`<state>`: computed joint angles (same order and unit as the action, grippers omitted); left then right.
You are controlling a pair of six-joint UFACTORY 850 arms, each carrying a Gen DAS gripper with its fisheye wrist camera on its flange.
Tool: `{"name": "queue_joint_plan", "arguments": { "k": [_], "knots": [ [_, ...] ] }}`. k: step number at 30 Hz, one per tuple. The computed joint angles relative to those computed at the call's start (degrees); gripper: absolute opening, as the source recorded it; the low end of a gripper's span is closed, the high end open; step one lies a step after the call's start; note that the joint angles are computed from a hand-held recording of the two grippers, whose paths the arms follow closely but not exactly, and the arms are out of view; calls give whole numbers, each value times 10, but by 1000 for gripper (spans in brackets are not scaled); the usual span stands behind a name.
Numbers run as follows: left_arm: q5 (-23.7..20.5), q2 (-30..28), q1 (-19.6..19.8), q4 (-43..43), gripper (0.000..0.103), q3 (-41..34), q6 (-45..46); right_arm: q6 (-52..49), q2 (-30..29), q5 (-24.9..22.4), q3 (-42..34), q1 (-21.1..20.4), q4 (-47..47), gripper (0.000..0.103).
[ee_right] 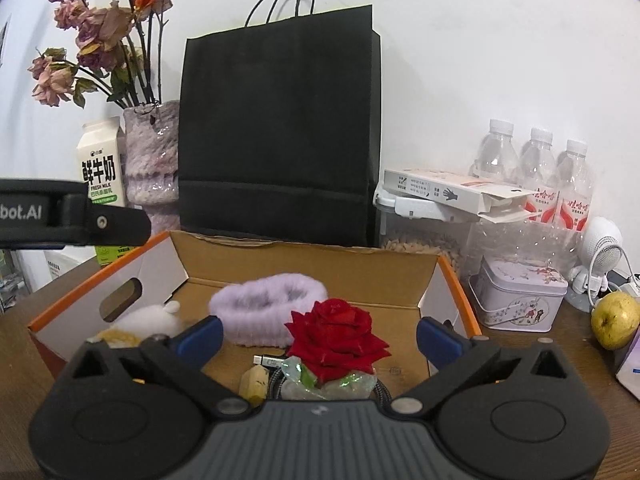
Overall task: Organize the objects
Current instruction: 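Carry the headband and rose into the red box and open both grippers, then move both grippers back from the box toward the navy pouch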
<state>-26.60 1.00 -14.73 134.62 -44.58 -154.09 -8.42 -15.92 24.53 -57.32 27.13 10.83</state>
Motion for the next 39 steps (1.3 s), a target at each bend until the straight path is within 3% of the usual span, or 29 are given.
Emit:
{"name": "queue_joint_plan", "arguments": {
  "k": [11, 18, 39],
  "knots": [
    [20, 47, 7, 51, 103, 29, -36, 30, 39, 17, 34, -1, -22, 103],
    [20, 98, -4, 56, 103, 64, -35, -6, 79, 34, 69, 7, 9, 103],
    [12, 261, -35, -49, 103, 191, 90, -80, 213, 47, 206, 46, 65, 103]
  ]
}}
